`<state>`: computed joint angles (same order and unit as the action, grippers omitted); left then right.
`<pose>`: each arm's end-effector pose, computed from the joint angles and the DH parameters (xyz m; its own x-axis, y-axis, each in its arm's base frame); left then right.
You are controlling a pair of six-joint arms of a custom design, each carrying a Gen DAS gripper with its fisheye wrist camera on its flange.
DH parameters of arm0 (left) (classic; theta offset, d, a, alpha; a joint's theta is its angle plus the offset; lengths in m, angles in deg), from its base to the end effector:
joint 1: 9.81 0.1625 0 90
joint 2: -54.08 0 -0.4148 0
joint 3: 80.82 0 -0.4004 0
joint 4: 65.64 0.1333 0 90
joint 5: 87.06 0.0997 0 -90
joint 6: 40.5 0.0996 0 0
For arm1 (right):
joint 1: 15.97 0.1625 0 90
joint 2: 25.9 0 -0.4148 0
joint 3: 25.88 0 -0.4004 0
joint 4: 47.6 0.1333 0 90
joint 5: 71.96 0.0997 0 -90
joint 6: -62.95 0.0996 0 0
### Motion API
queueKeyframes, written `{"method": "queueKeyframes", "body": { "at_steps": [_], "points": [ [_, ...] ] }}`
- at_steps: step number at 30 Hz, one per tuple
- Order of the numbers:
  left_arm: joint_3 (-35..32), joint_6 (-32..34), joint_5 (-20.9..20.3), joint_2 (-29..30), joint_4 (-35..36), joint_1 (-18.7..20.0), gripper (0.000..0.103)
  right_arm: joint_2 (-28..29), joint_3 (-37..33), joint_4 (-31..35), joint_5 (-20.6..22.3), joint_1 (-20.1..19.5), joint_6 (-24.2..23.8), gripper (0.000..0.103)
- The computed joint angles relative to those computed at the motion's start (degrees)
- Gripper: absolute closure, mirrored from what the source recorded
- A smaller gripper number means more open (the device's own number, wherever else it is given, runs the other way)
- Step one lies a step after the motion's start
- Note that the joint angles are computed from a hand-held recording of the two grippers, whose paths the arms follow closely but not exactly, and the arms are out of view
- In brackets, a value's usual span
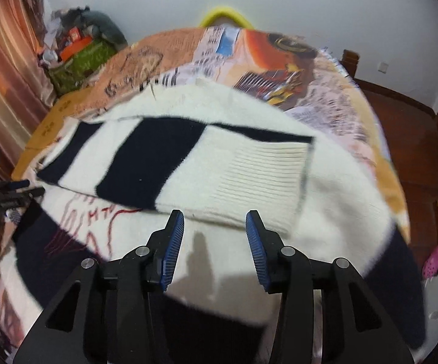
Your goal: Fold small clothes
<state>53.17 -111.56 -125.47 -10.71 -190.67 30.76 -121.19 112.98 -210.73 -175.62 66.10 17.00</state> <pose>-0.1410 -0.3990 0.0563 -0.6171 -0.2629 -0.7417 0.1380 0.8918 -0.4309 0.0554 -0.3978 0.2646 -0.7442 -0.4458 0.4974 -0.5967 0.7783 -0.1954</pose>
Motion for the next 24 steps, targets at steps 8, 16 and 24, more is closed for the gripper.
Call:
{"method": "queueKeyframes", "body": {
  "at_steps": [8, 16, 24],
  "points": [
    [0.7, -7.7, 0.7, -4.4, 3.0, -7.6, 0.017, -17.1, 1.3, 6.0, 7.4, -5.9, -0.7, 0.050],
    [-1.8, -6.8, -0.7, 1.3, -2.1, -10.4, 0.013, -24.1, 0.3, 7.2, 9.8, -18.2, -1.9, 0.050],
    [-4.7, -1.7, -5.5, 9.7, -9.0, -9.5, 0.013, -22.6, -0.9, 10.5, 9.7, -31.6, -1.5, 0.050]
  ]
}}
